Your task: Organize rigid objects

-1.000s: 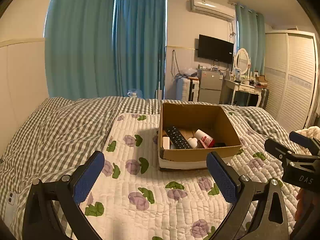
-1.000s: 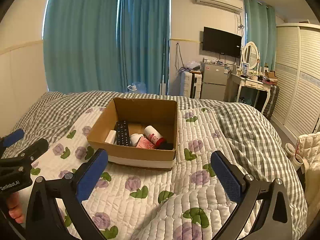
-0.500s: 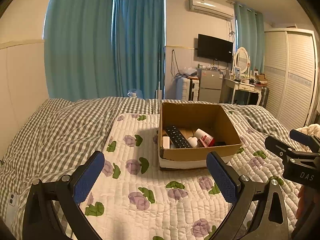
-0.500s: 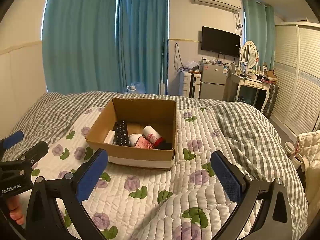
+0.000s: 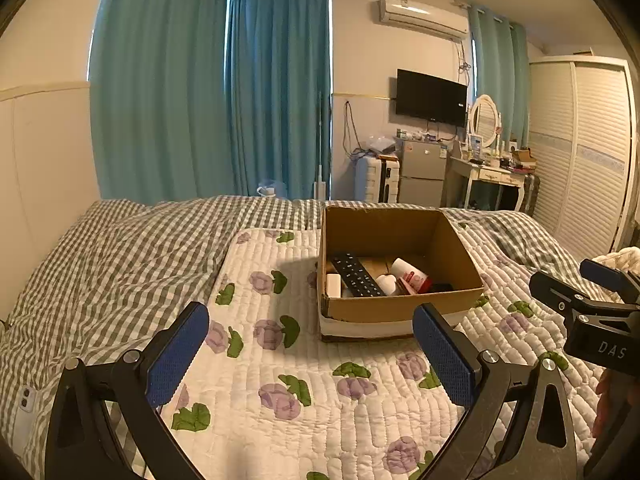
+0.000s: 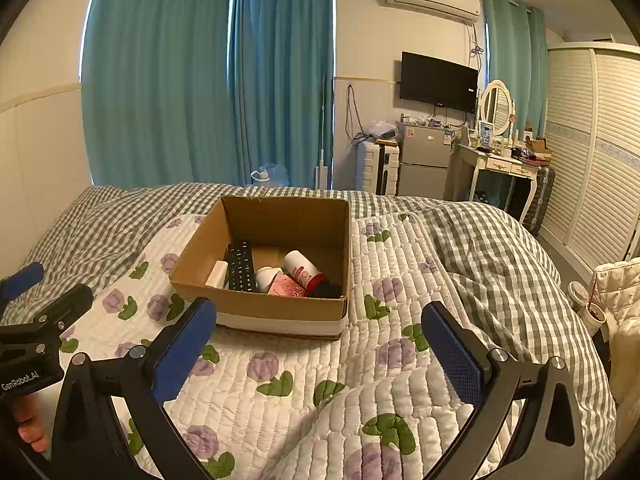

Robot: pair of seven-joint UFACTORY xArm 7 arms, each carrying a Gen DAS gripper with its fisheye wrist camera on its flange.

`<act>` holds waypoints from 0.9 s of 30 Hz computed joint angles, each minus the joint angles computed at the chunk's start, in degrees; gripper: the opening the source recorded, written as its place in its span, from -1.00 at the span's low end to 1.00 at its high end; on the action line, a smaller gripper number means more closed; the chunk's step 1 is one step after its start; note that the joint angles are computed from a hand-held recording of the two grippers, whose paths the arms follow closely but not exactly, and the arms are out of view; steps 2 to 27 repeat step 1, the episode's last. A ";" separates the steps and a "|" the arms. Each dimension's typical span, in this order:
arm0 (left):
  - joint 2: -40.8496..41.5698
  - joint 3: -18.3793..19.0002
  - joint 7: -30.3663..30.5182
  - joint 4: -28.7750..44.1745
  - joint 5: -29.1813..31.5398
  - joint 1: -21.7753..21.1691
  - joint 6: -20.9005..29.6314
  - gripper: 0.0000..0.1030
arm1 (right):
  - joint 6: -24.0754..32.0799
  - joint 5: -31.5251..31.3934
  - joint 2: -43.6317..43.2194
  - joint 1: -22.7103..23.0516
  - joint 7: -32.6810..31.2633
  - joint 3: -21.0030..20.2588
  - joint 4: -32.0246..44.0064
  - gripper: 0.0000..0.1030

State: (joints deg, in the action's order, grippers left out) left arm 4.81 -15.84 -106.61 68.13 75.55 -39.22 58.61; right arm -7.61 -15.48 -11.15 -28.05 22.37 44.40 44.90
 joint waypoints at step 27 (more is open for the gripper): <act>0.04 -0.02 -0.09 -0.01 -0.01 -0.02 -0.07 1.00 | 0.00 0.02 0.00 0.00 -0.02 0.00 0.00 1.00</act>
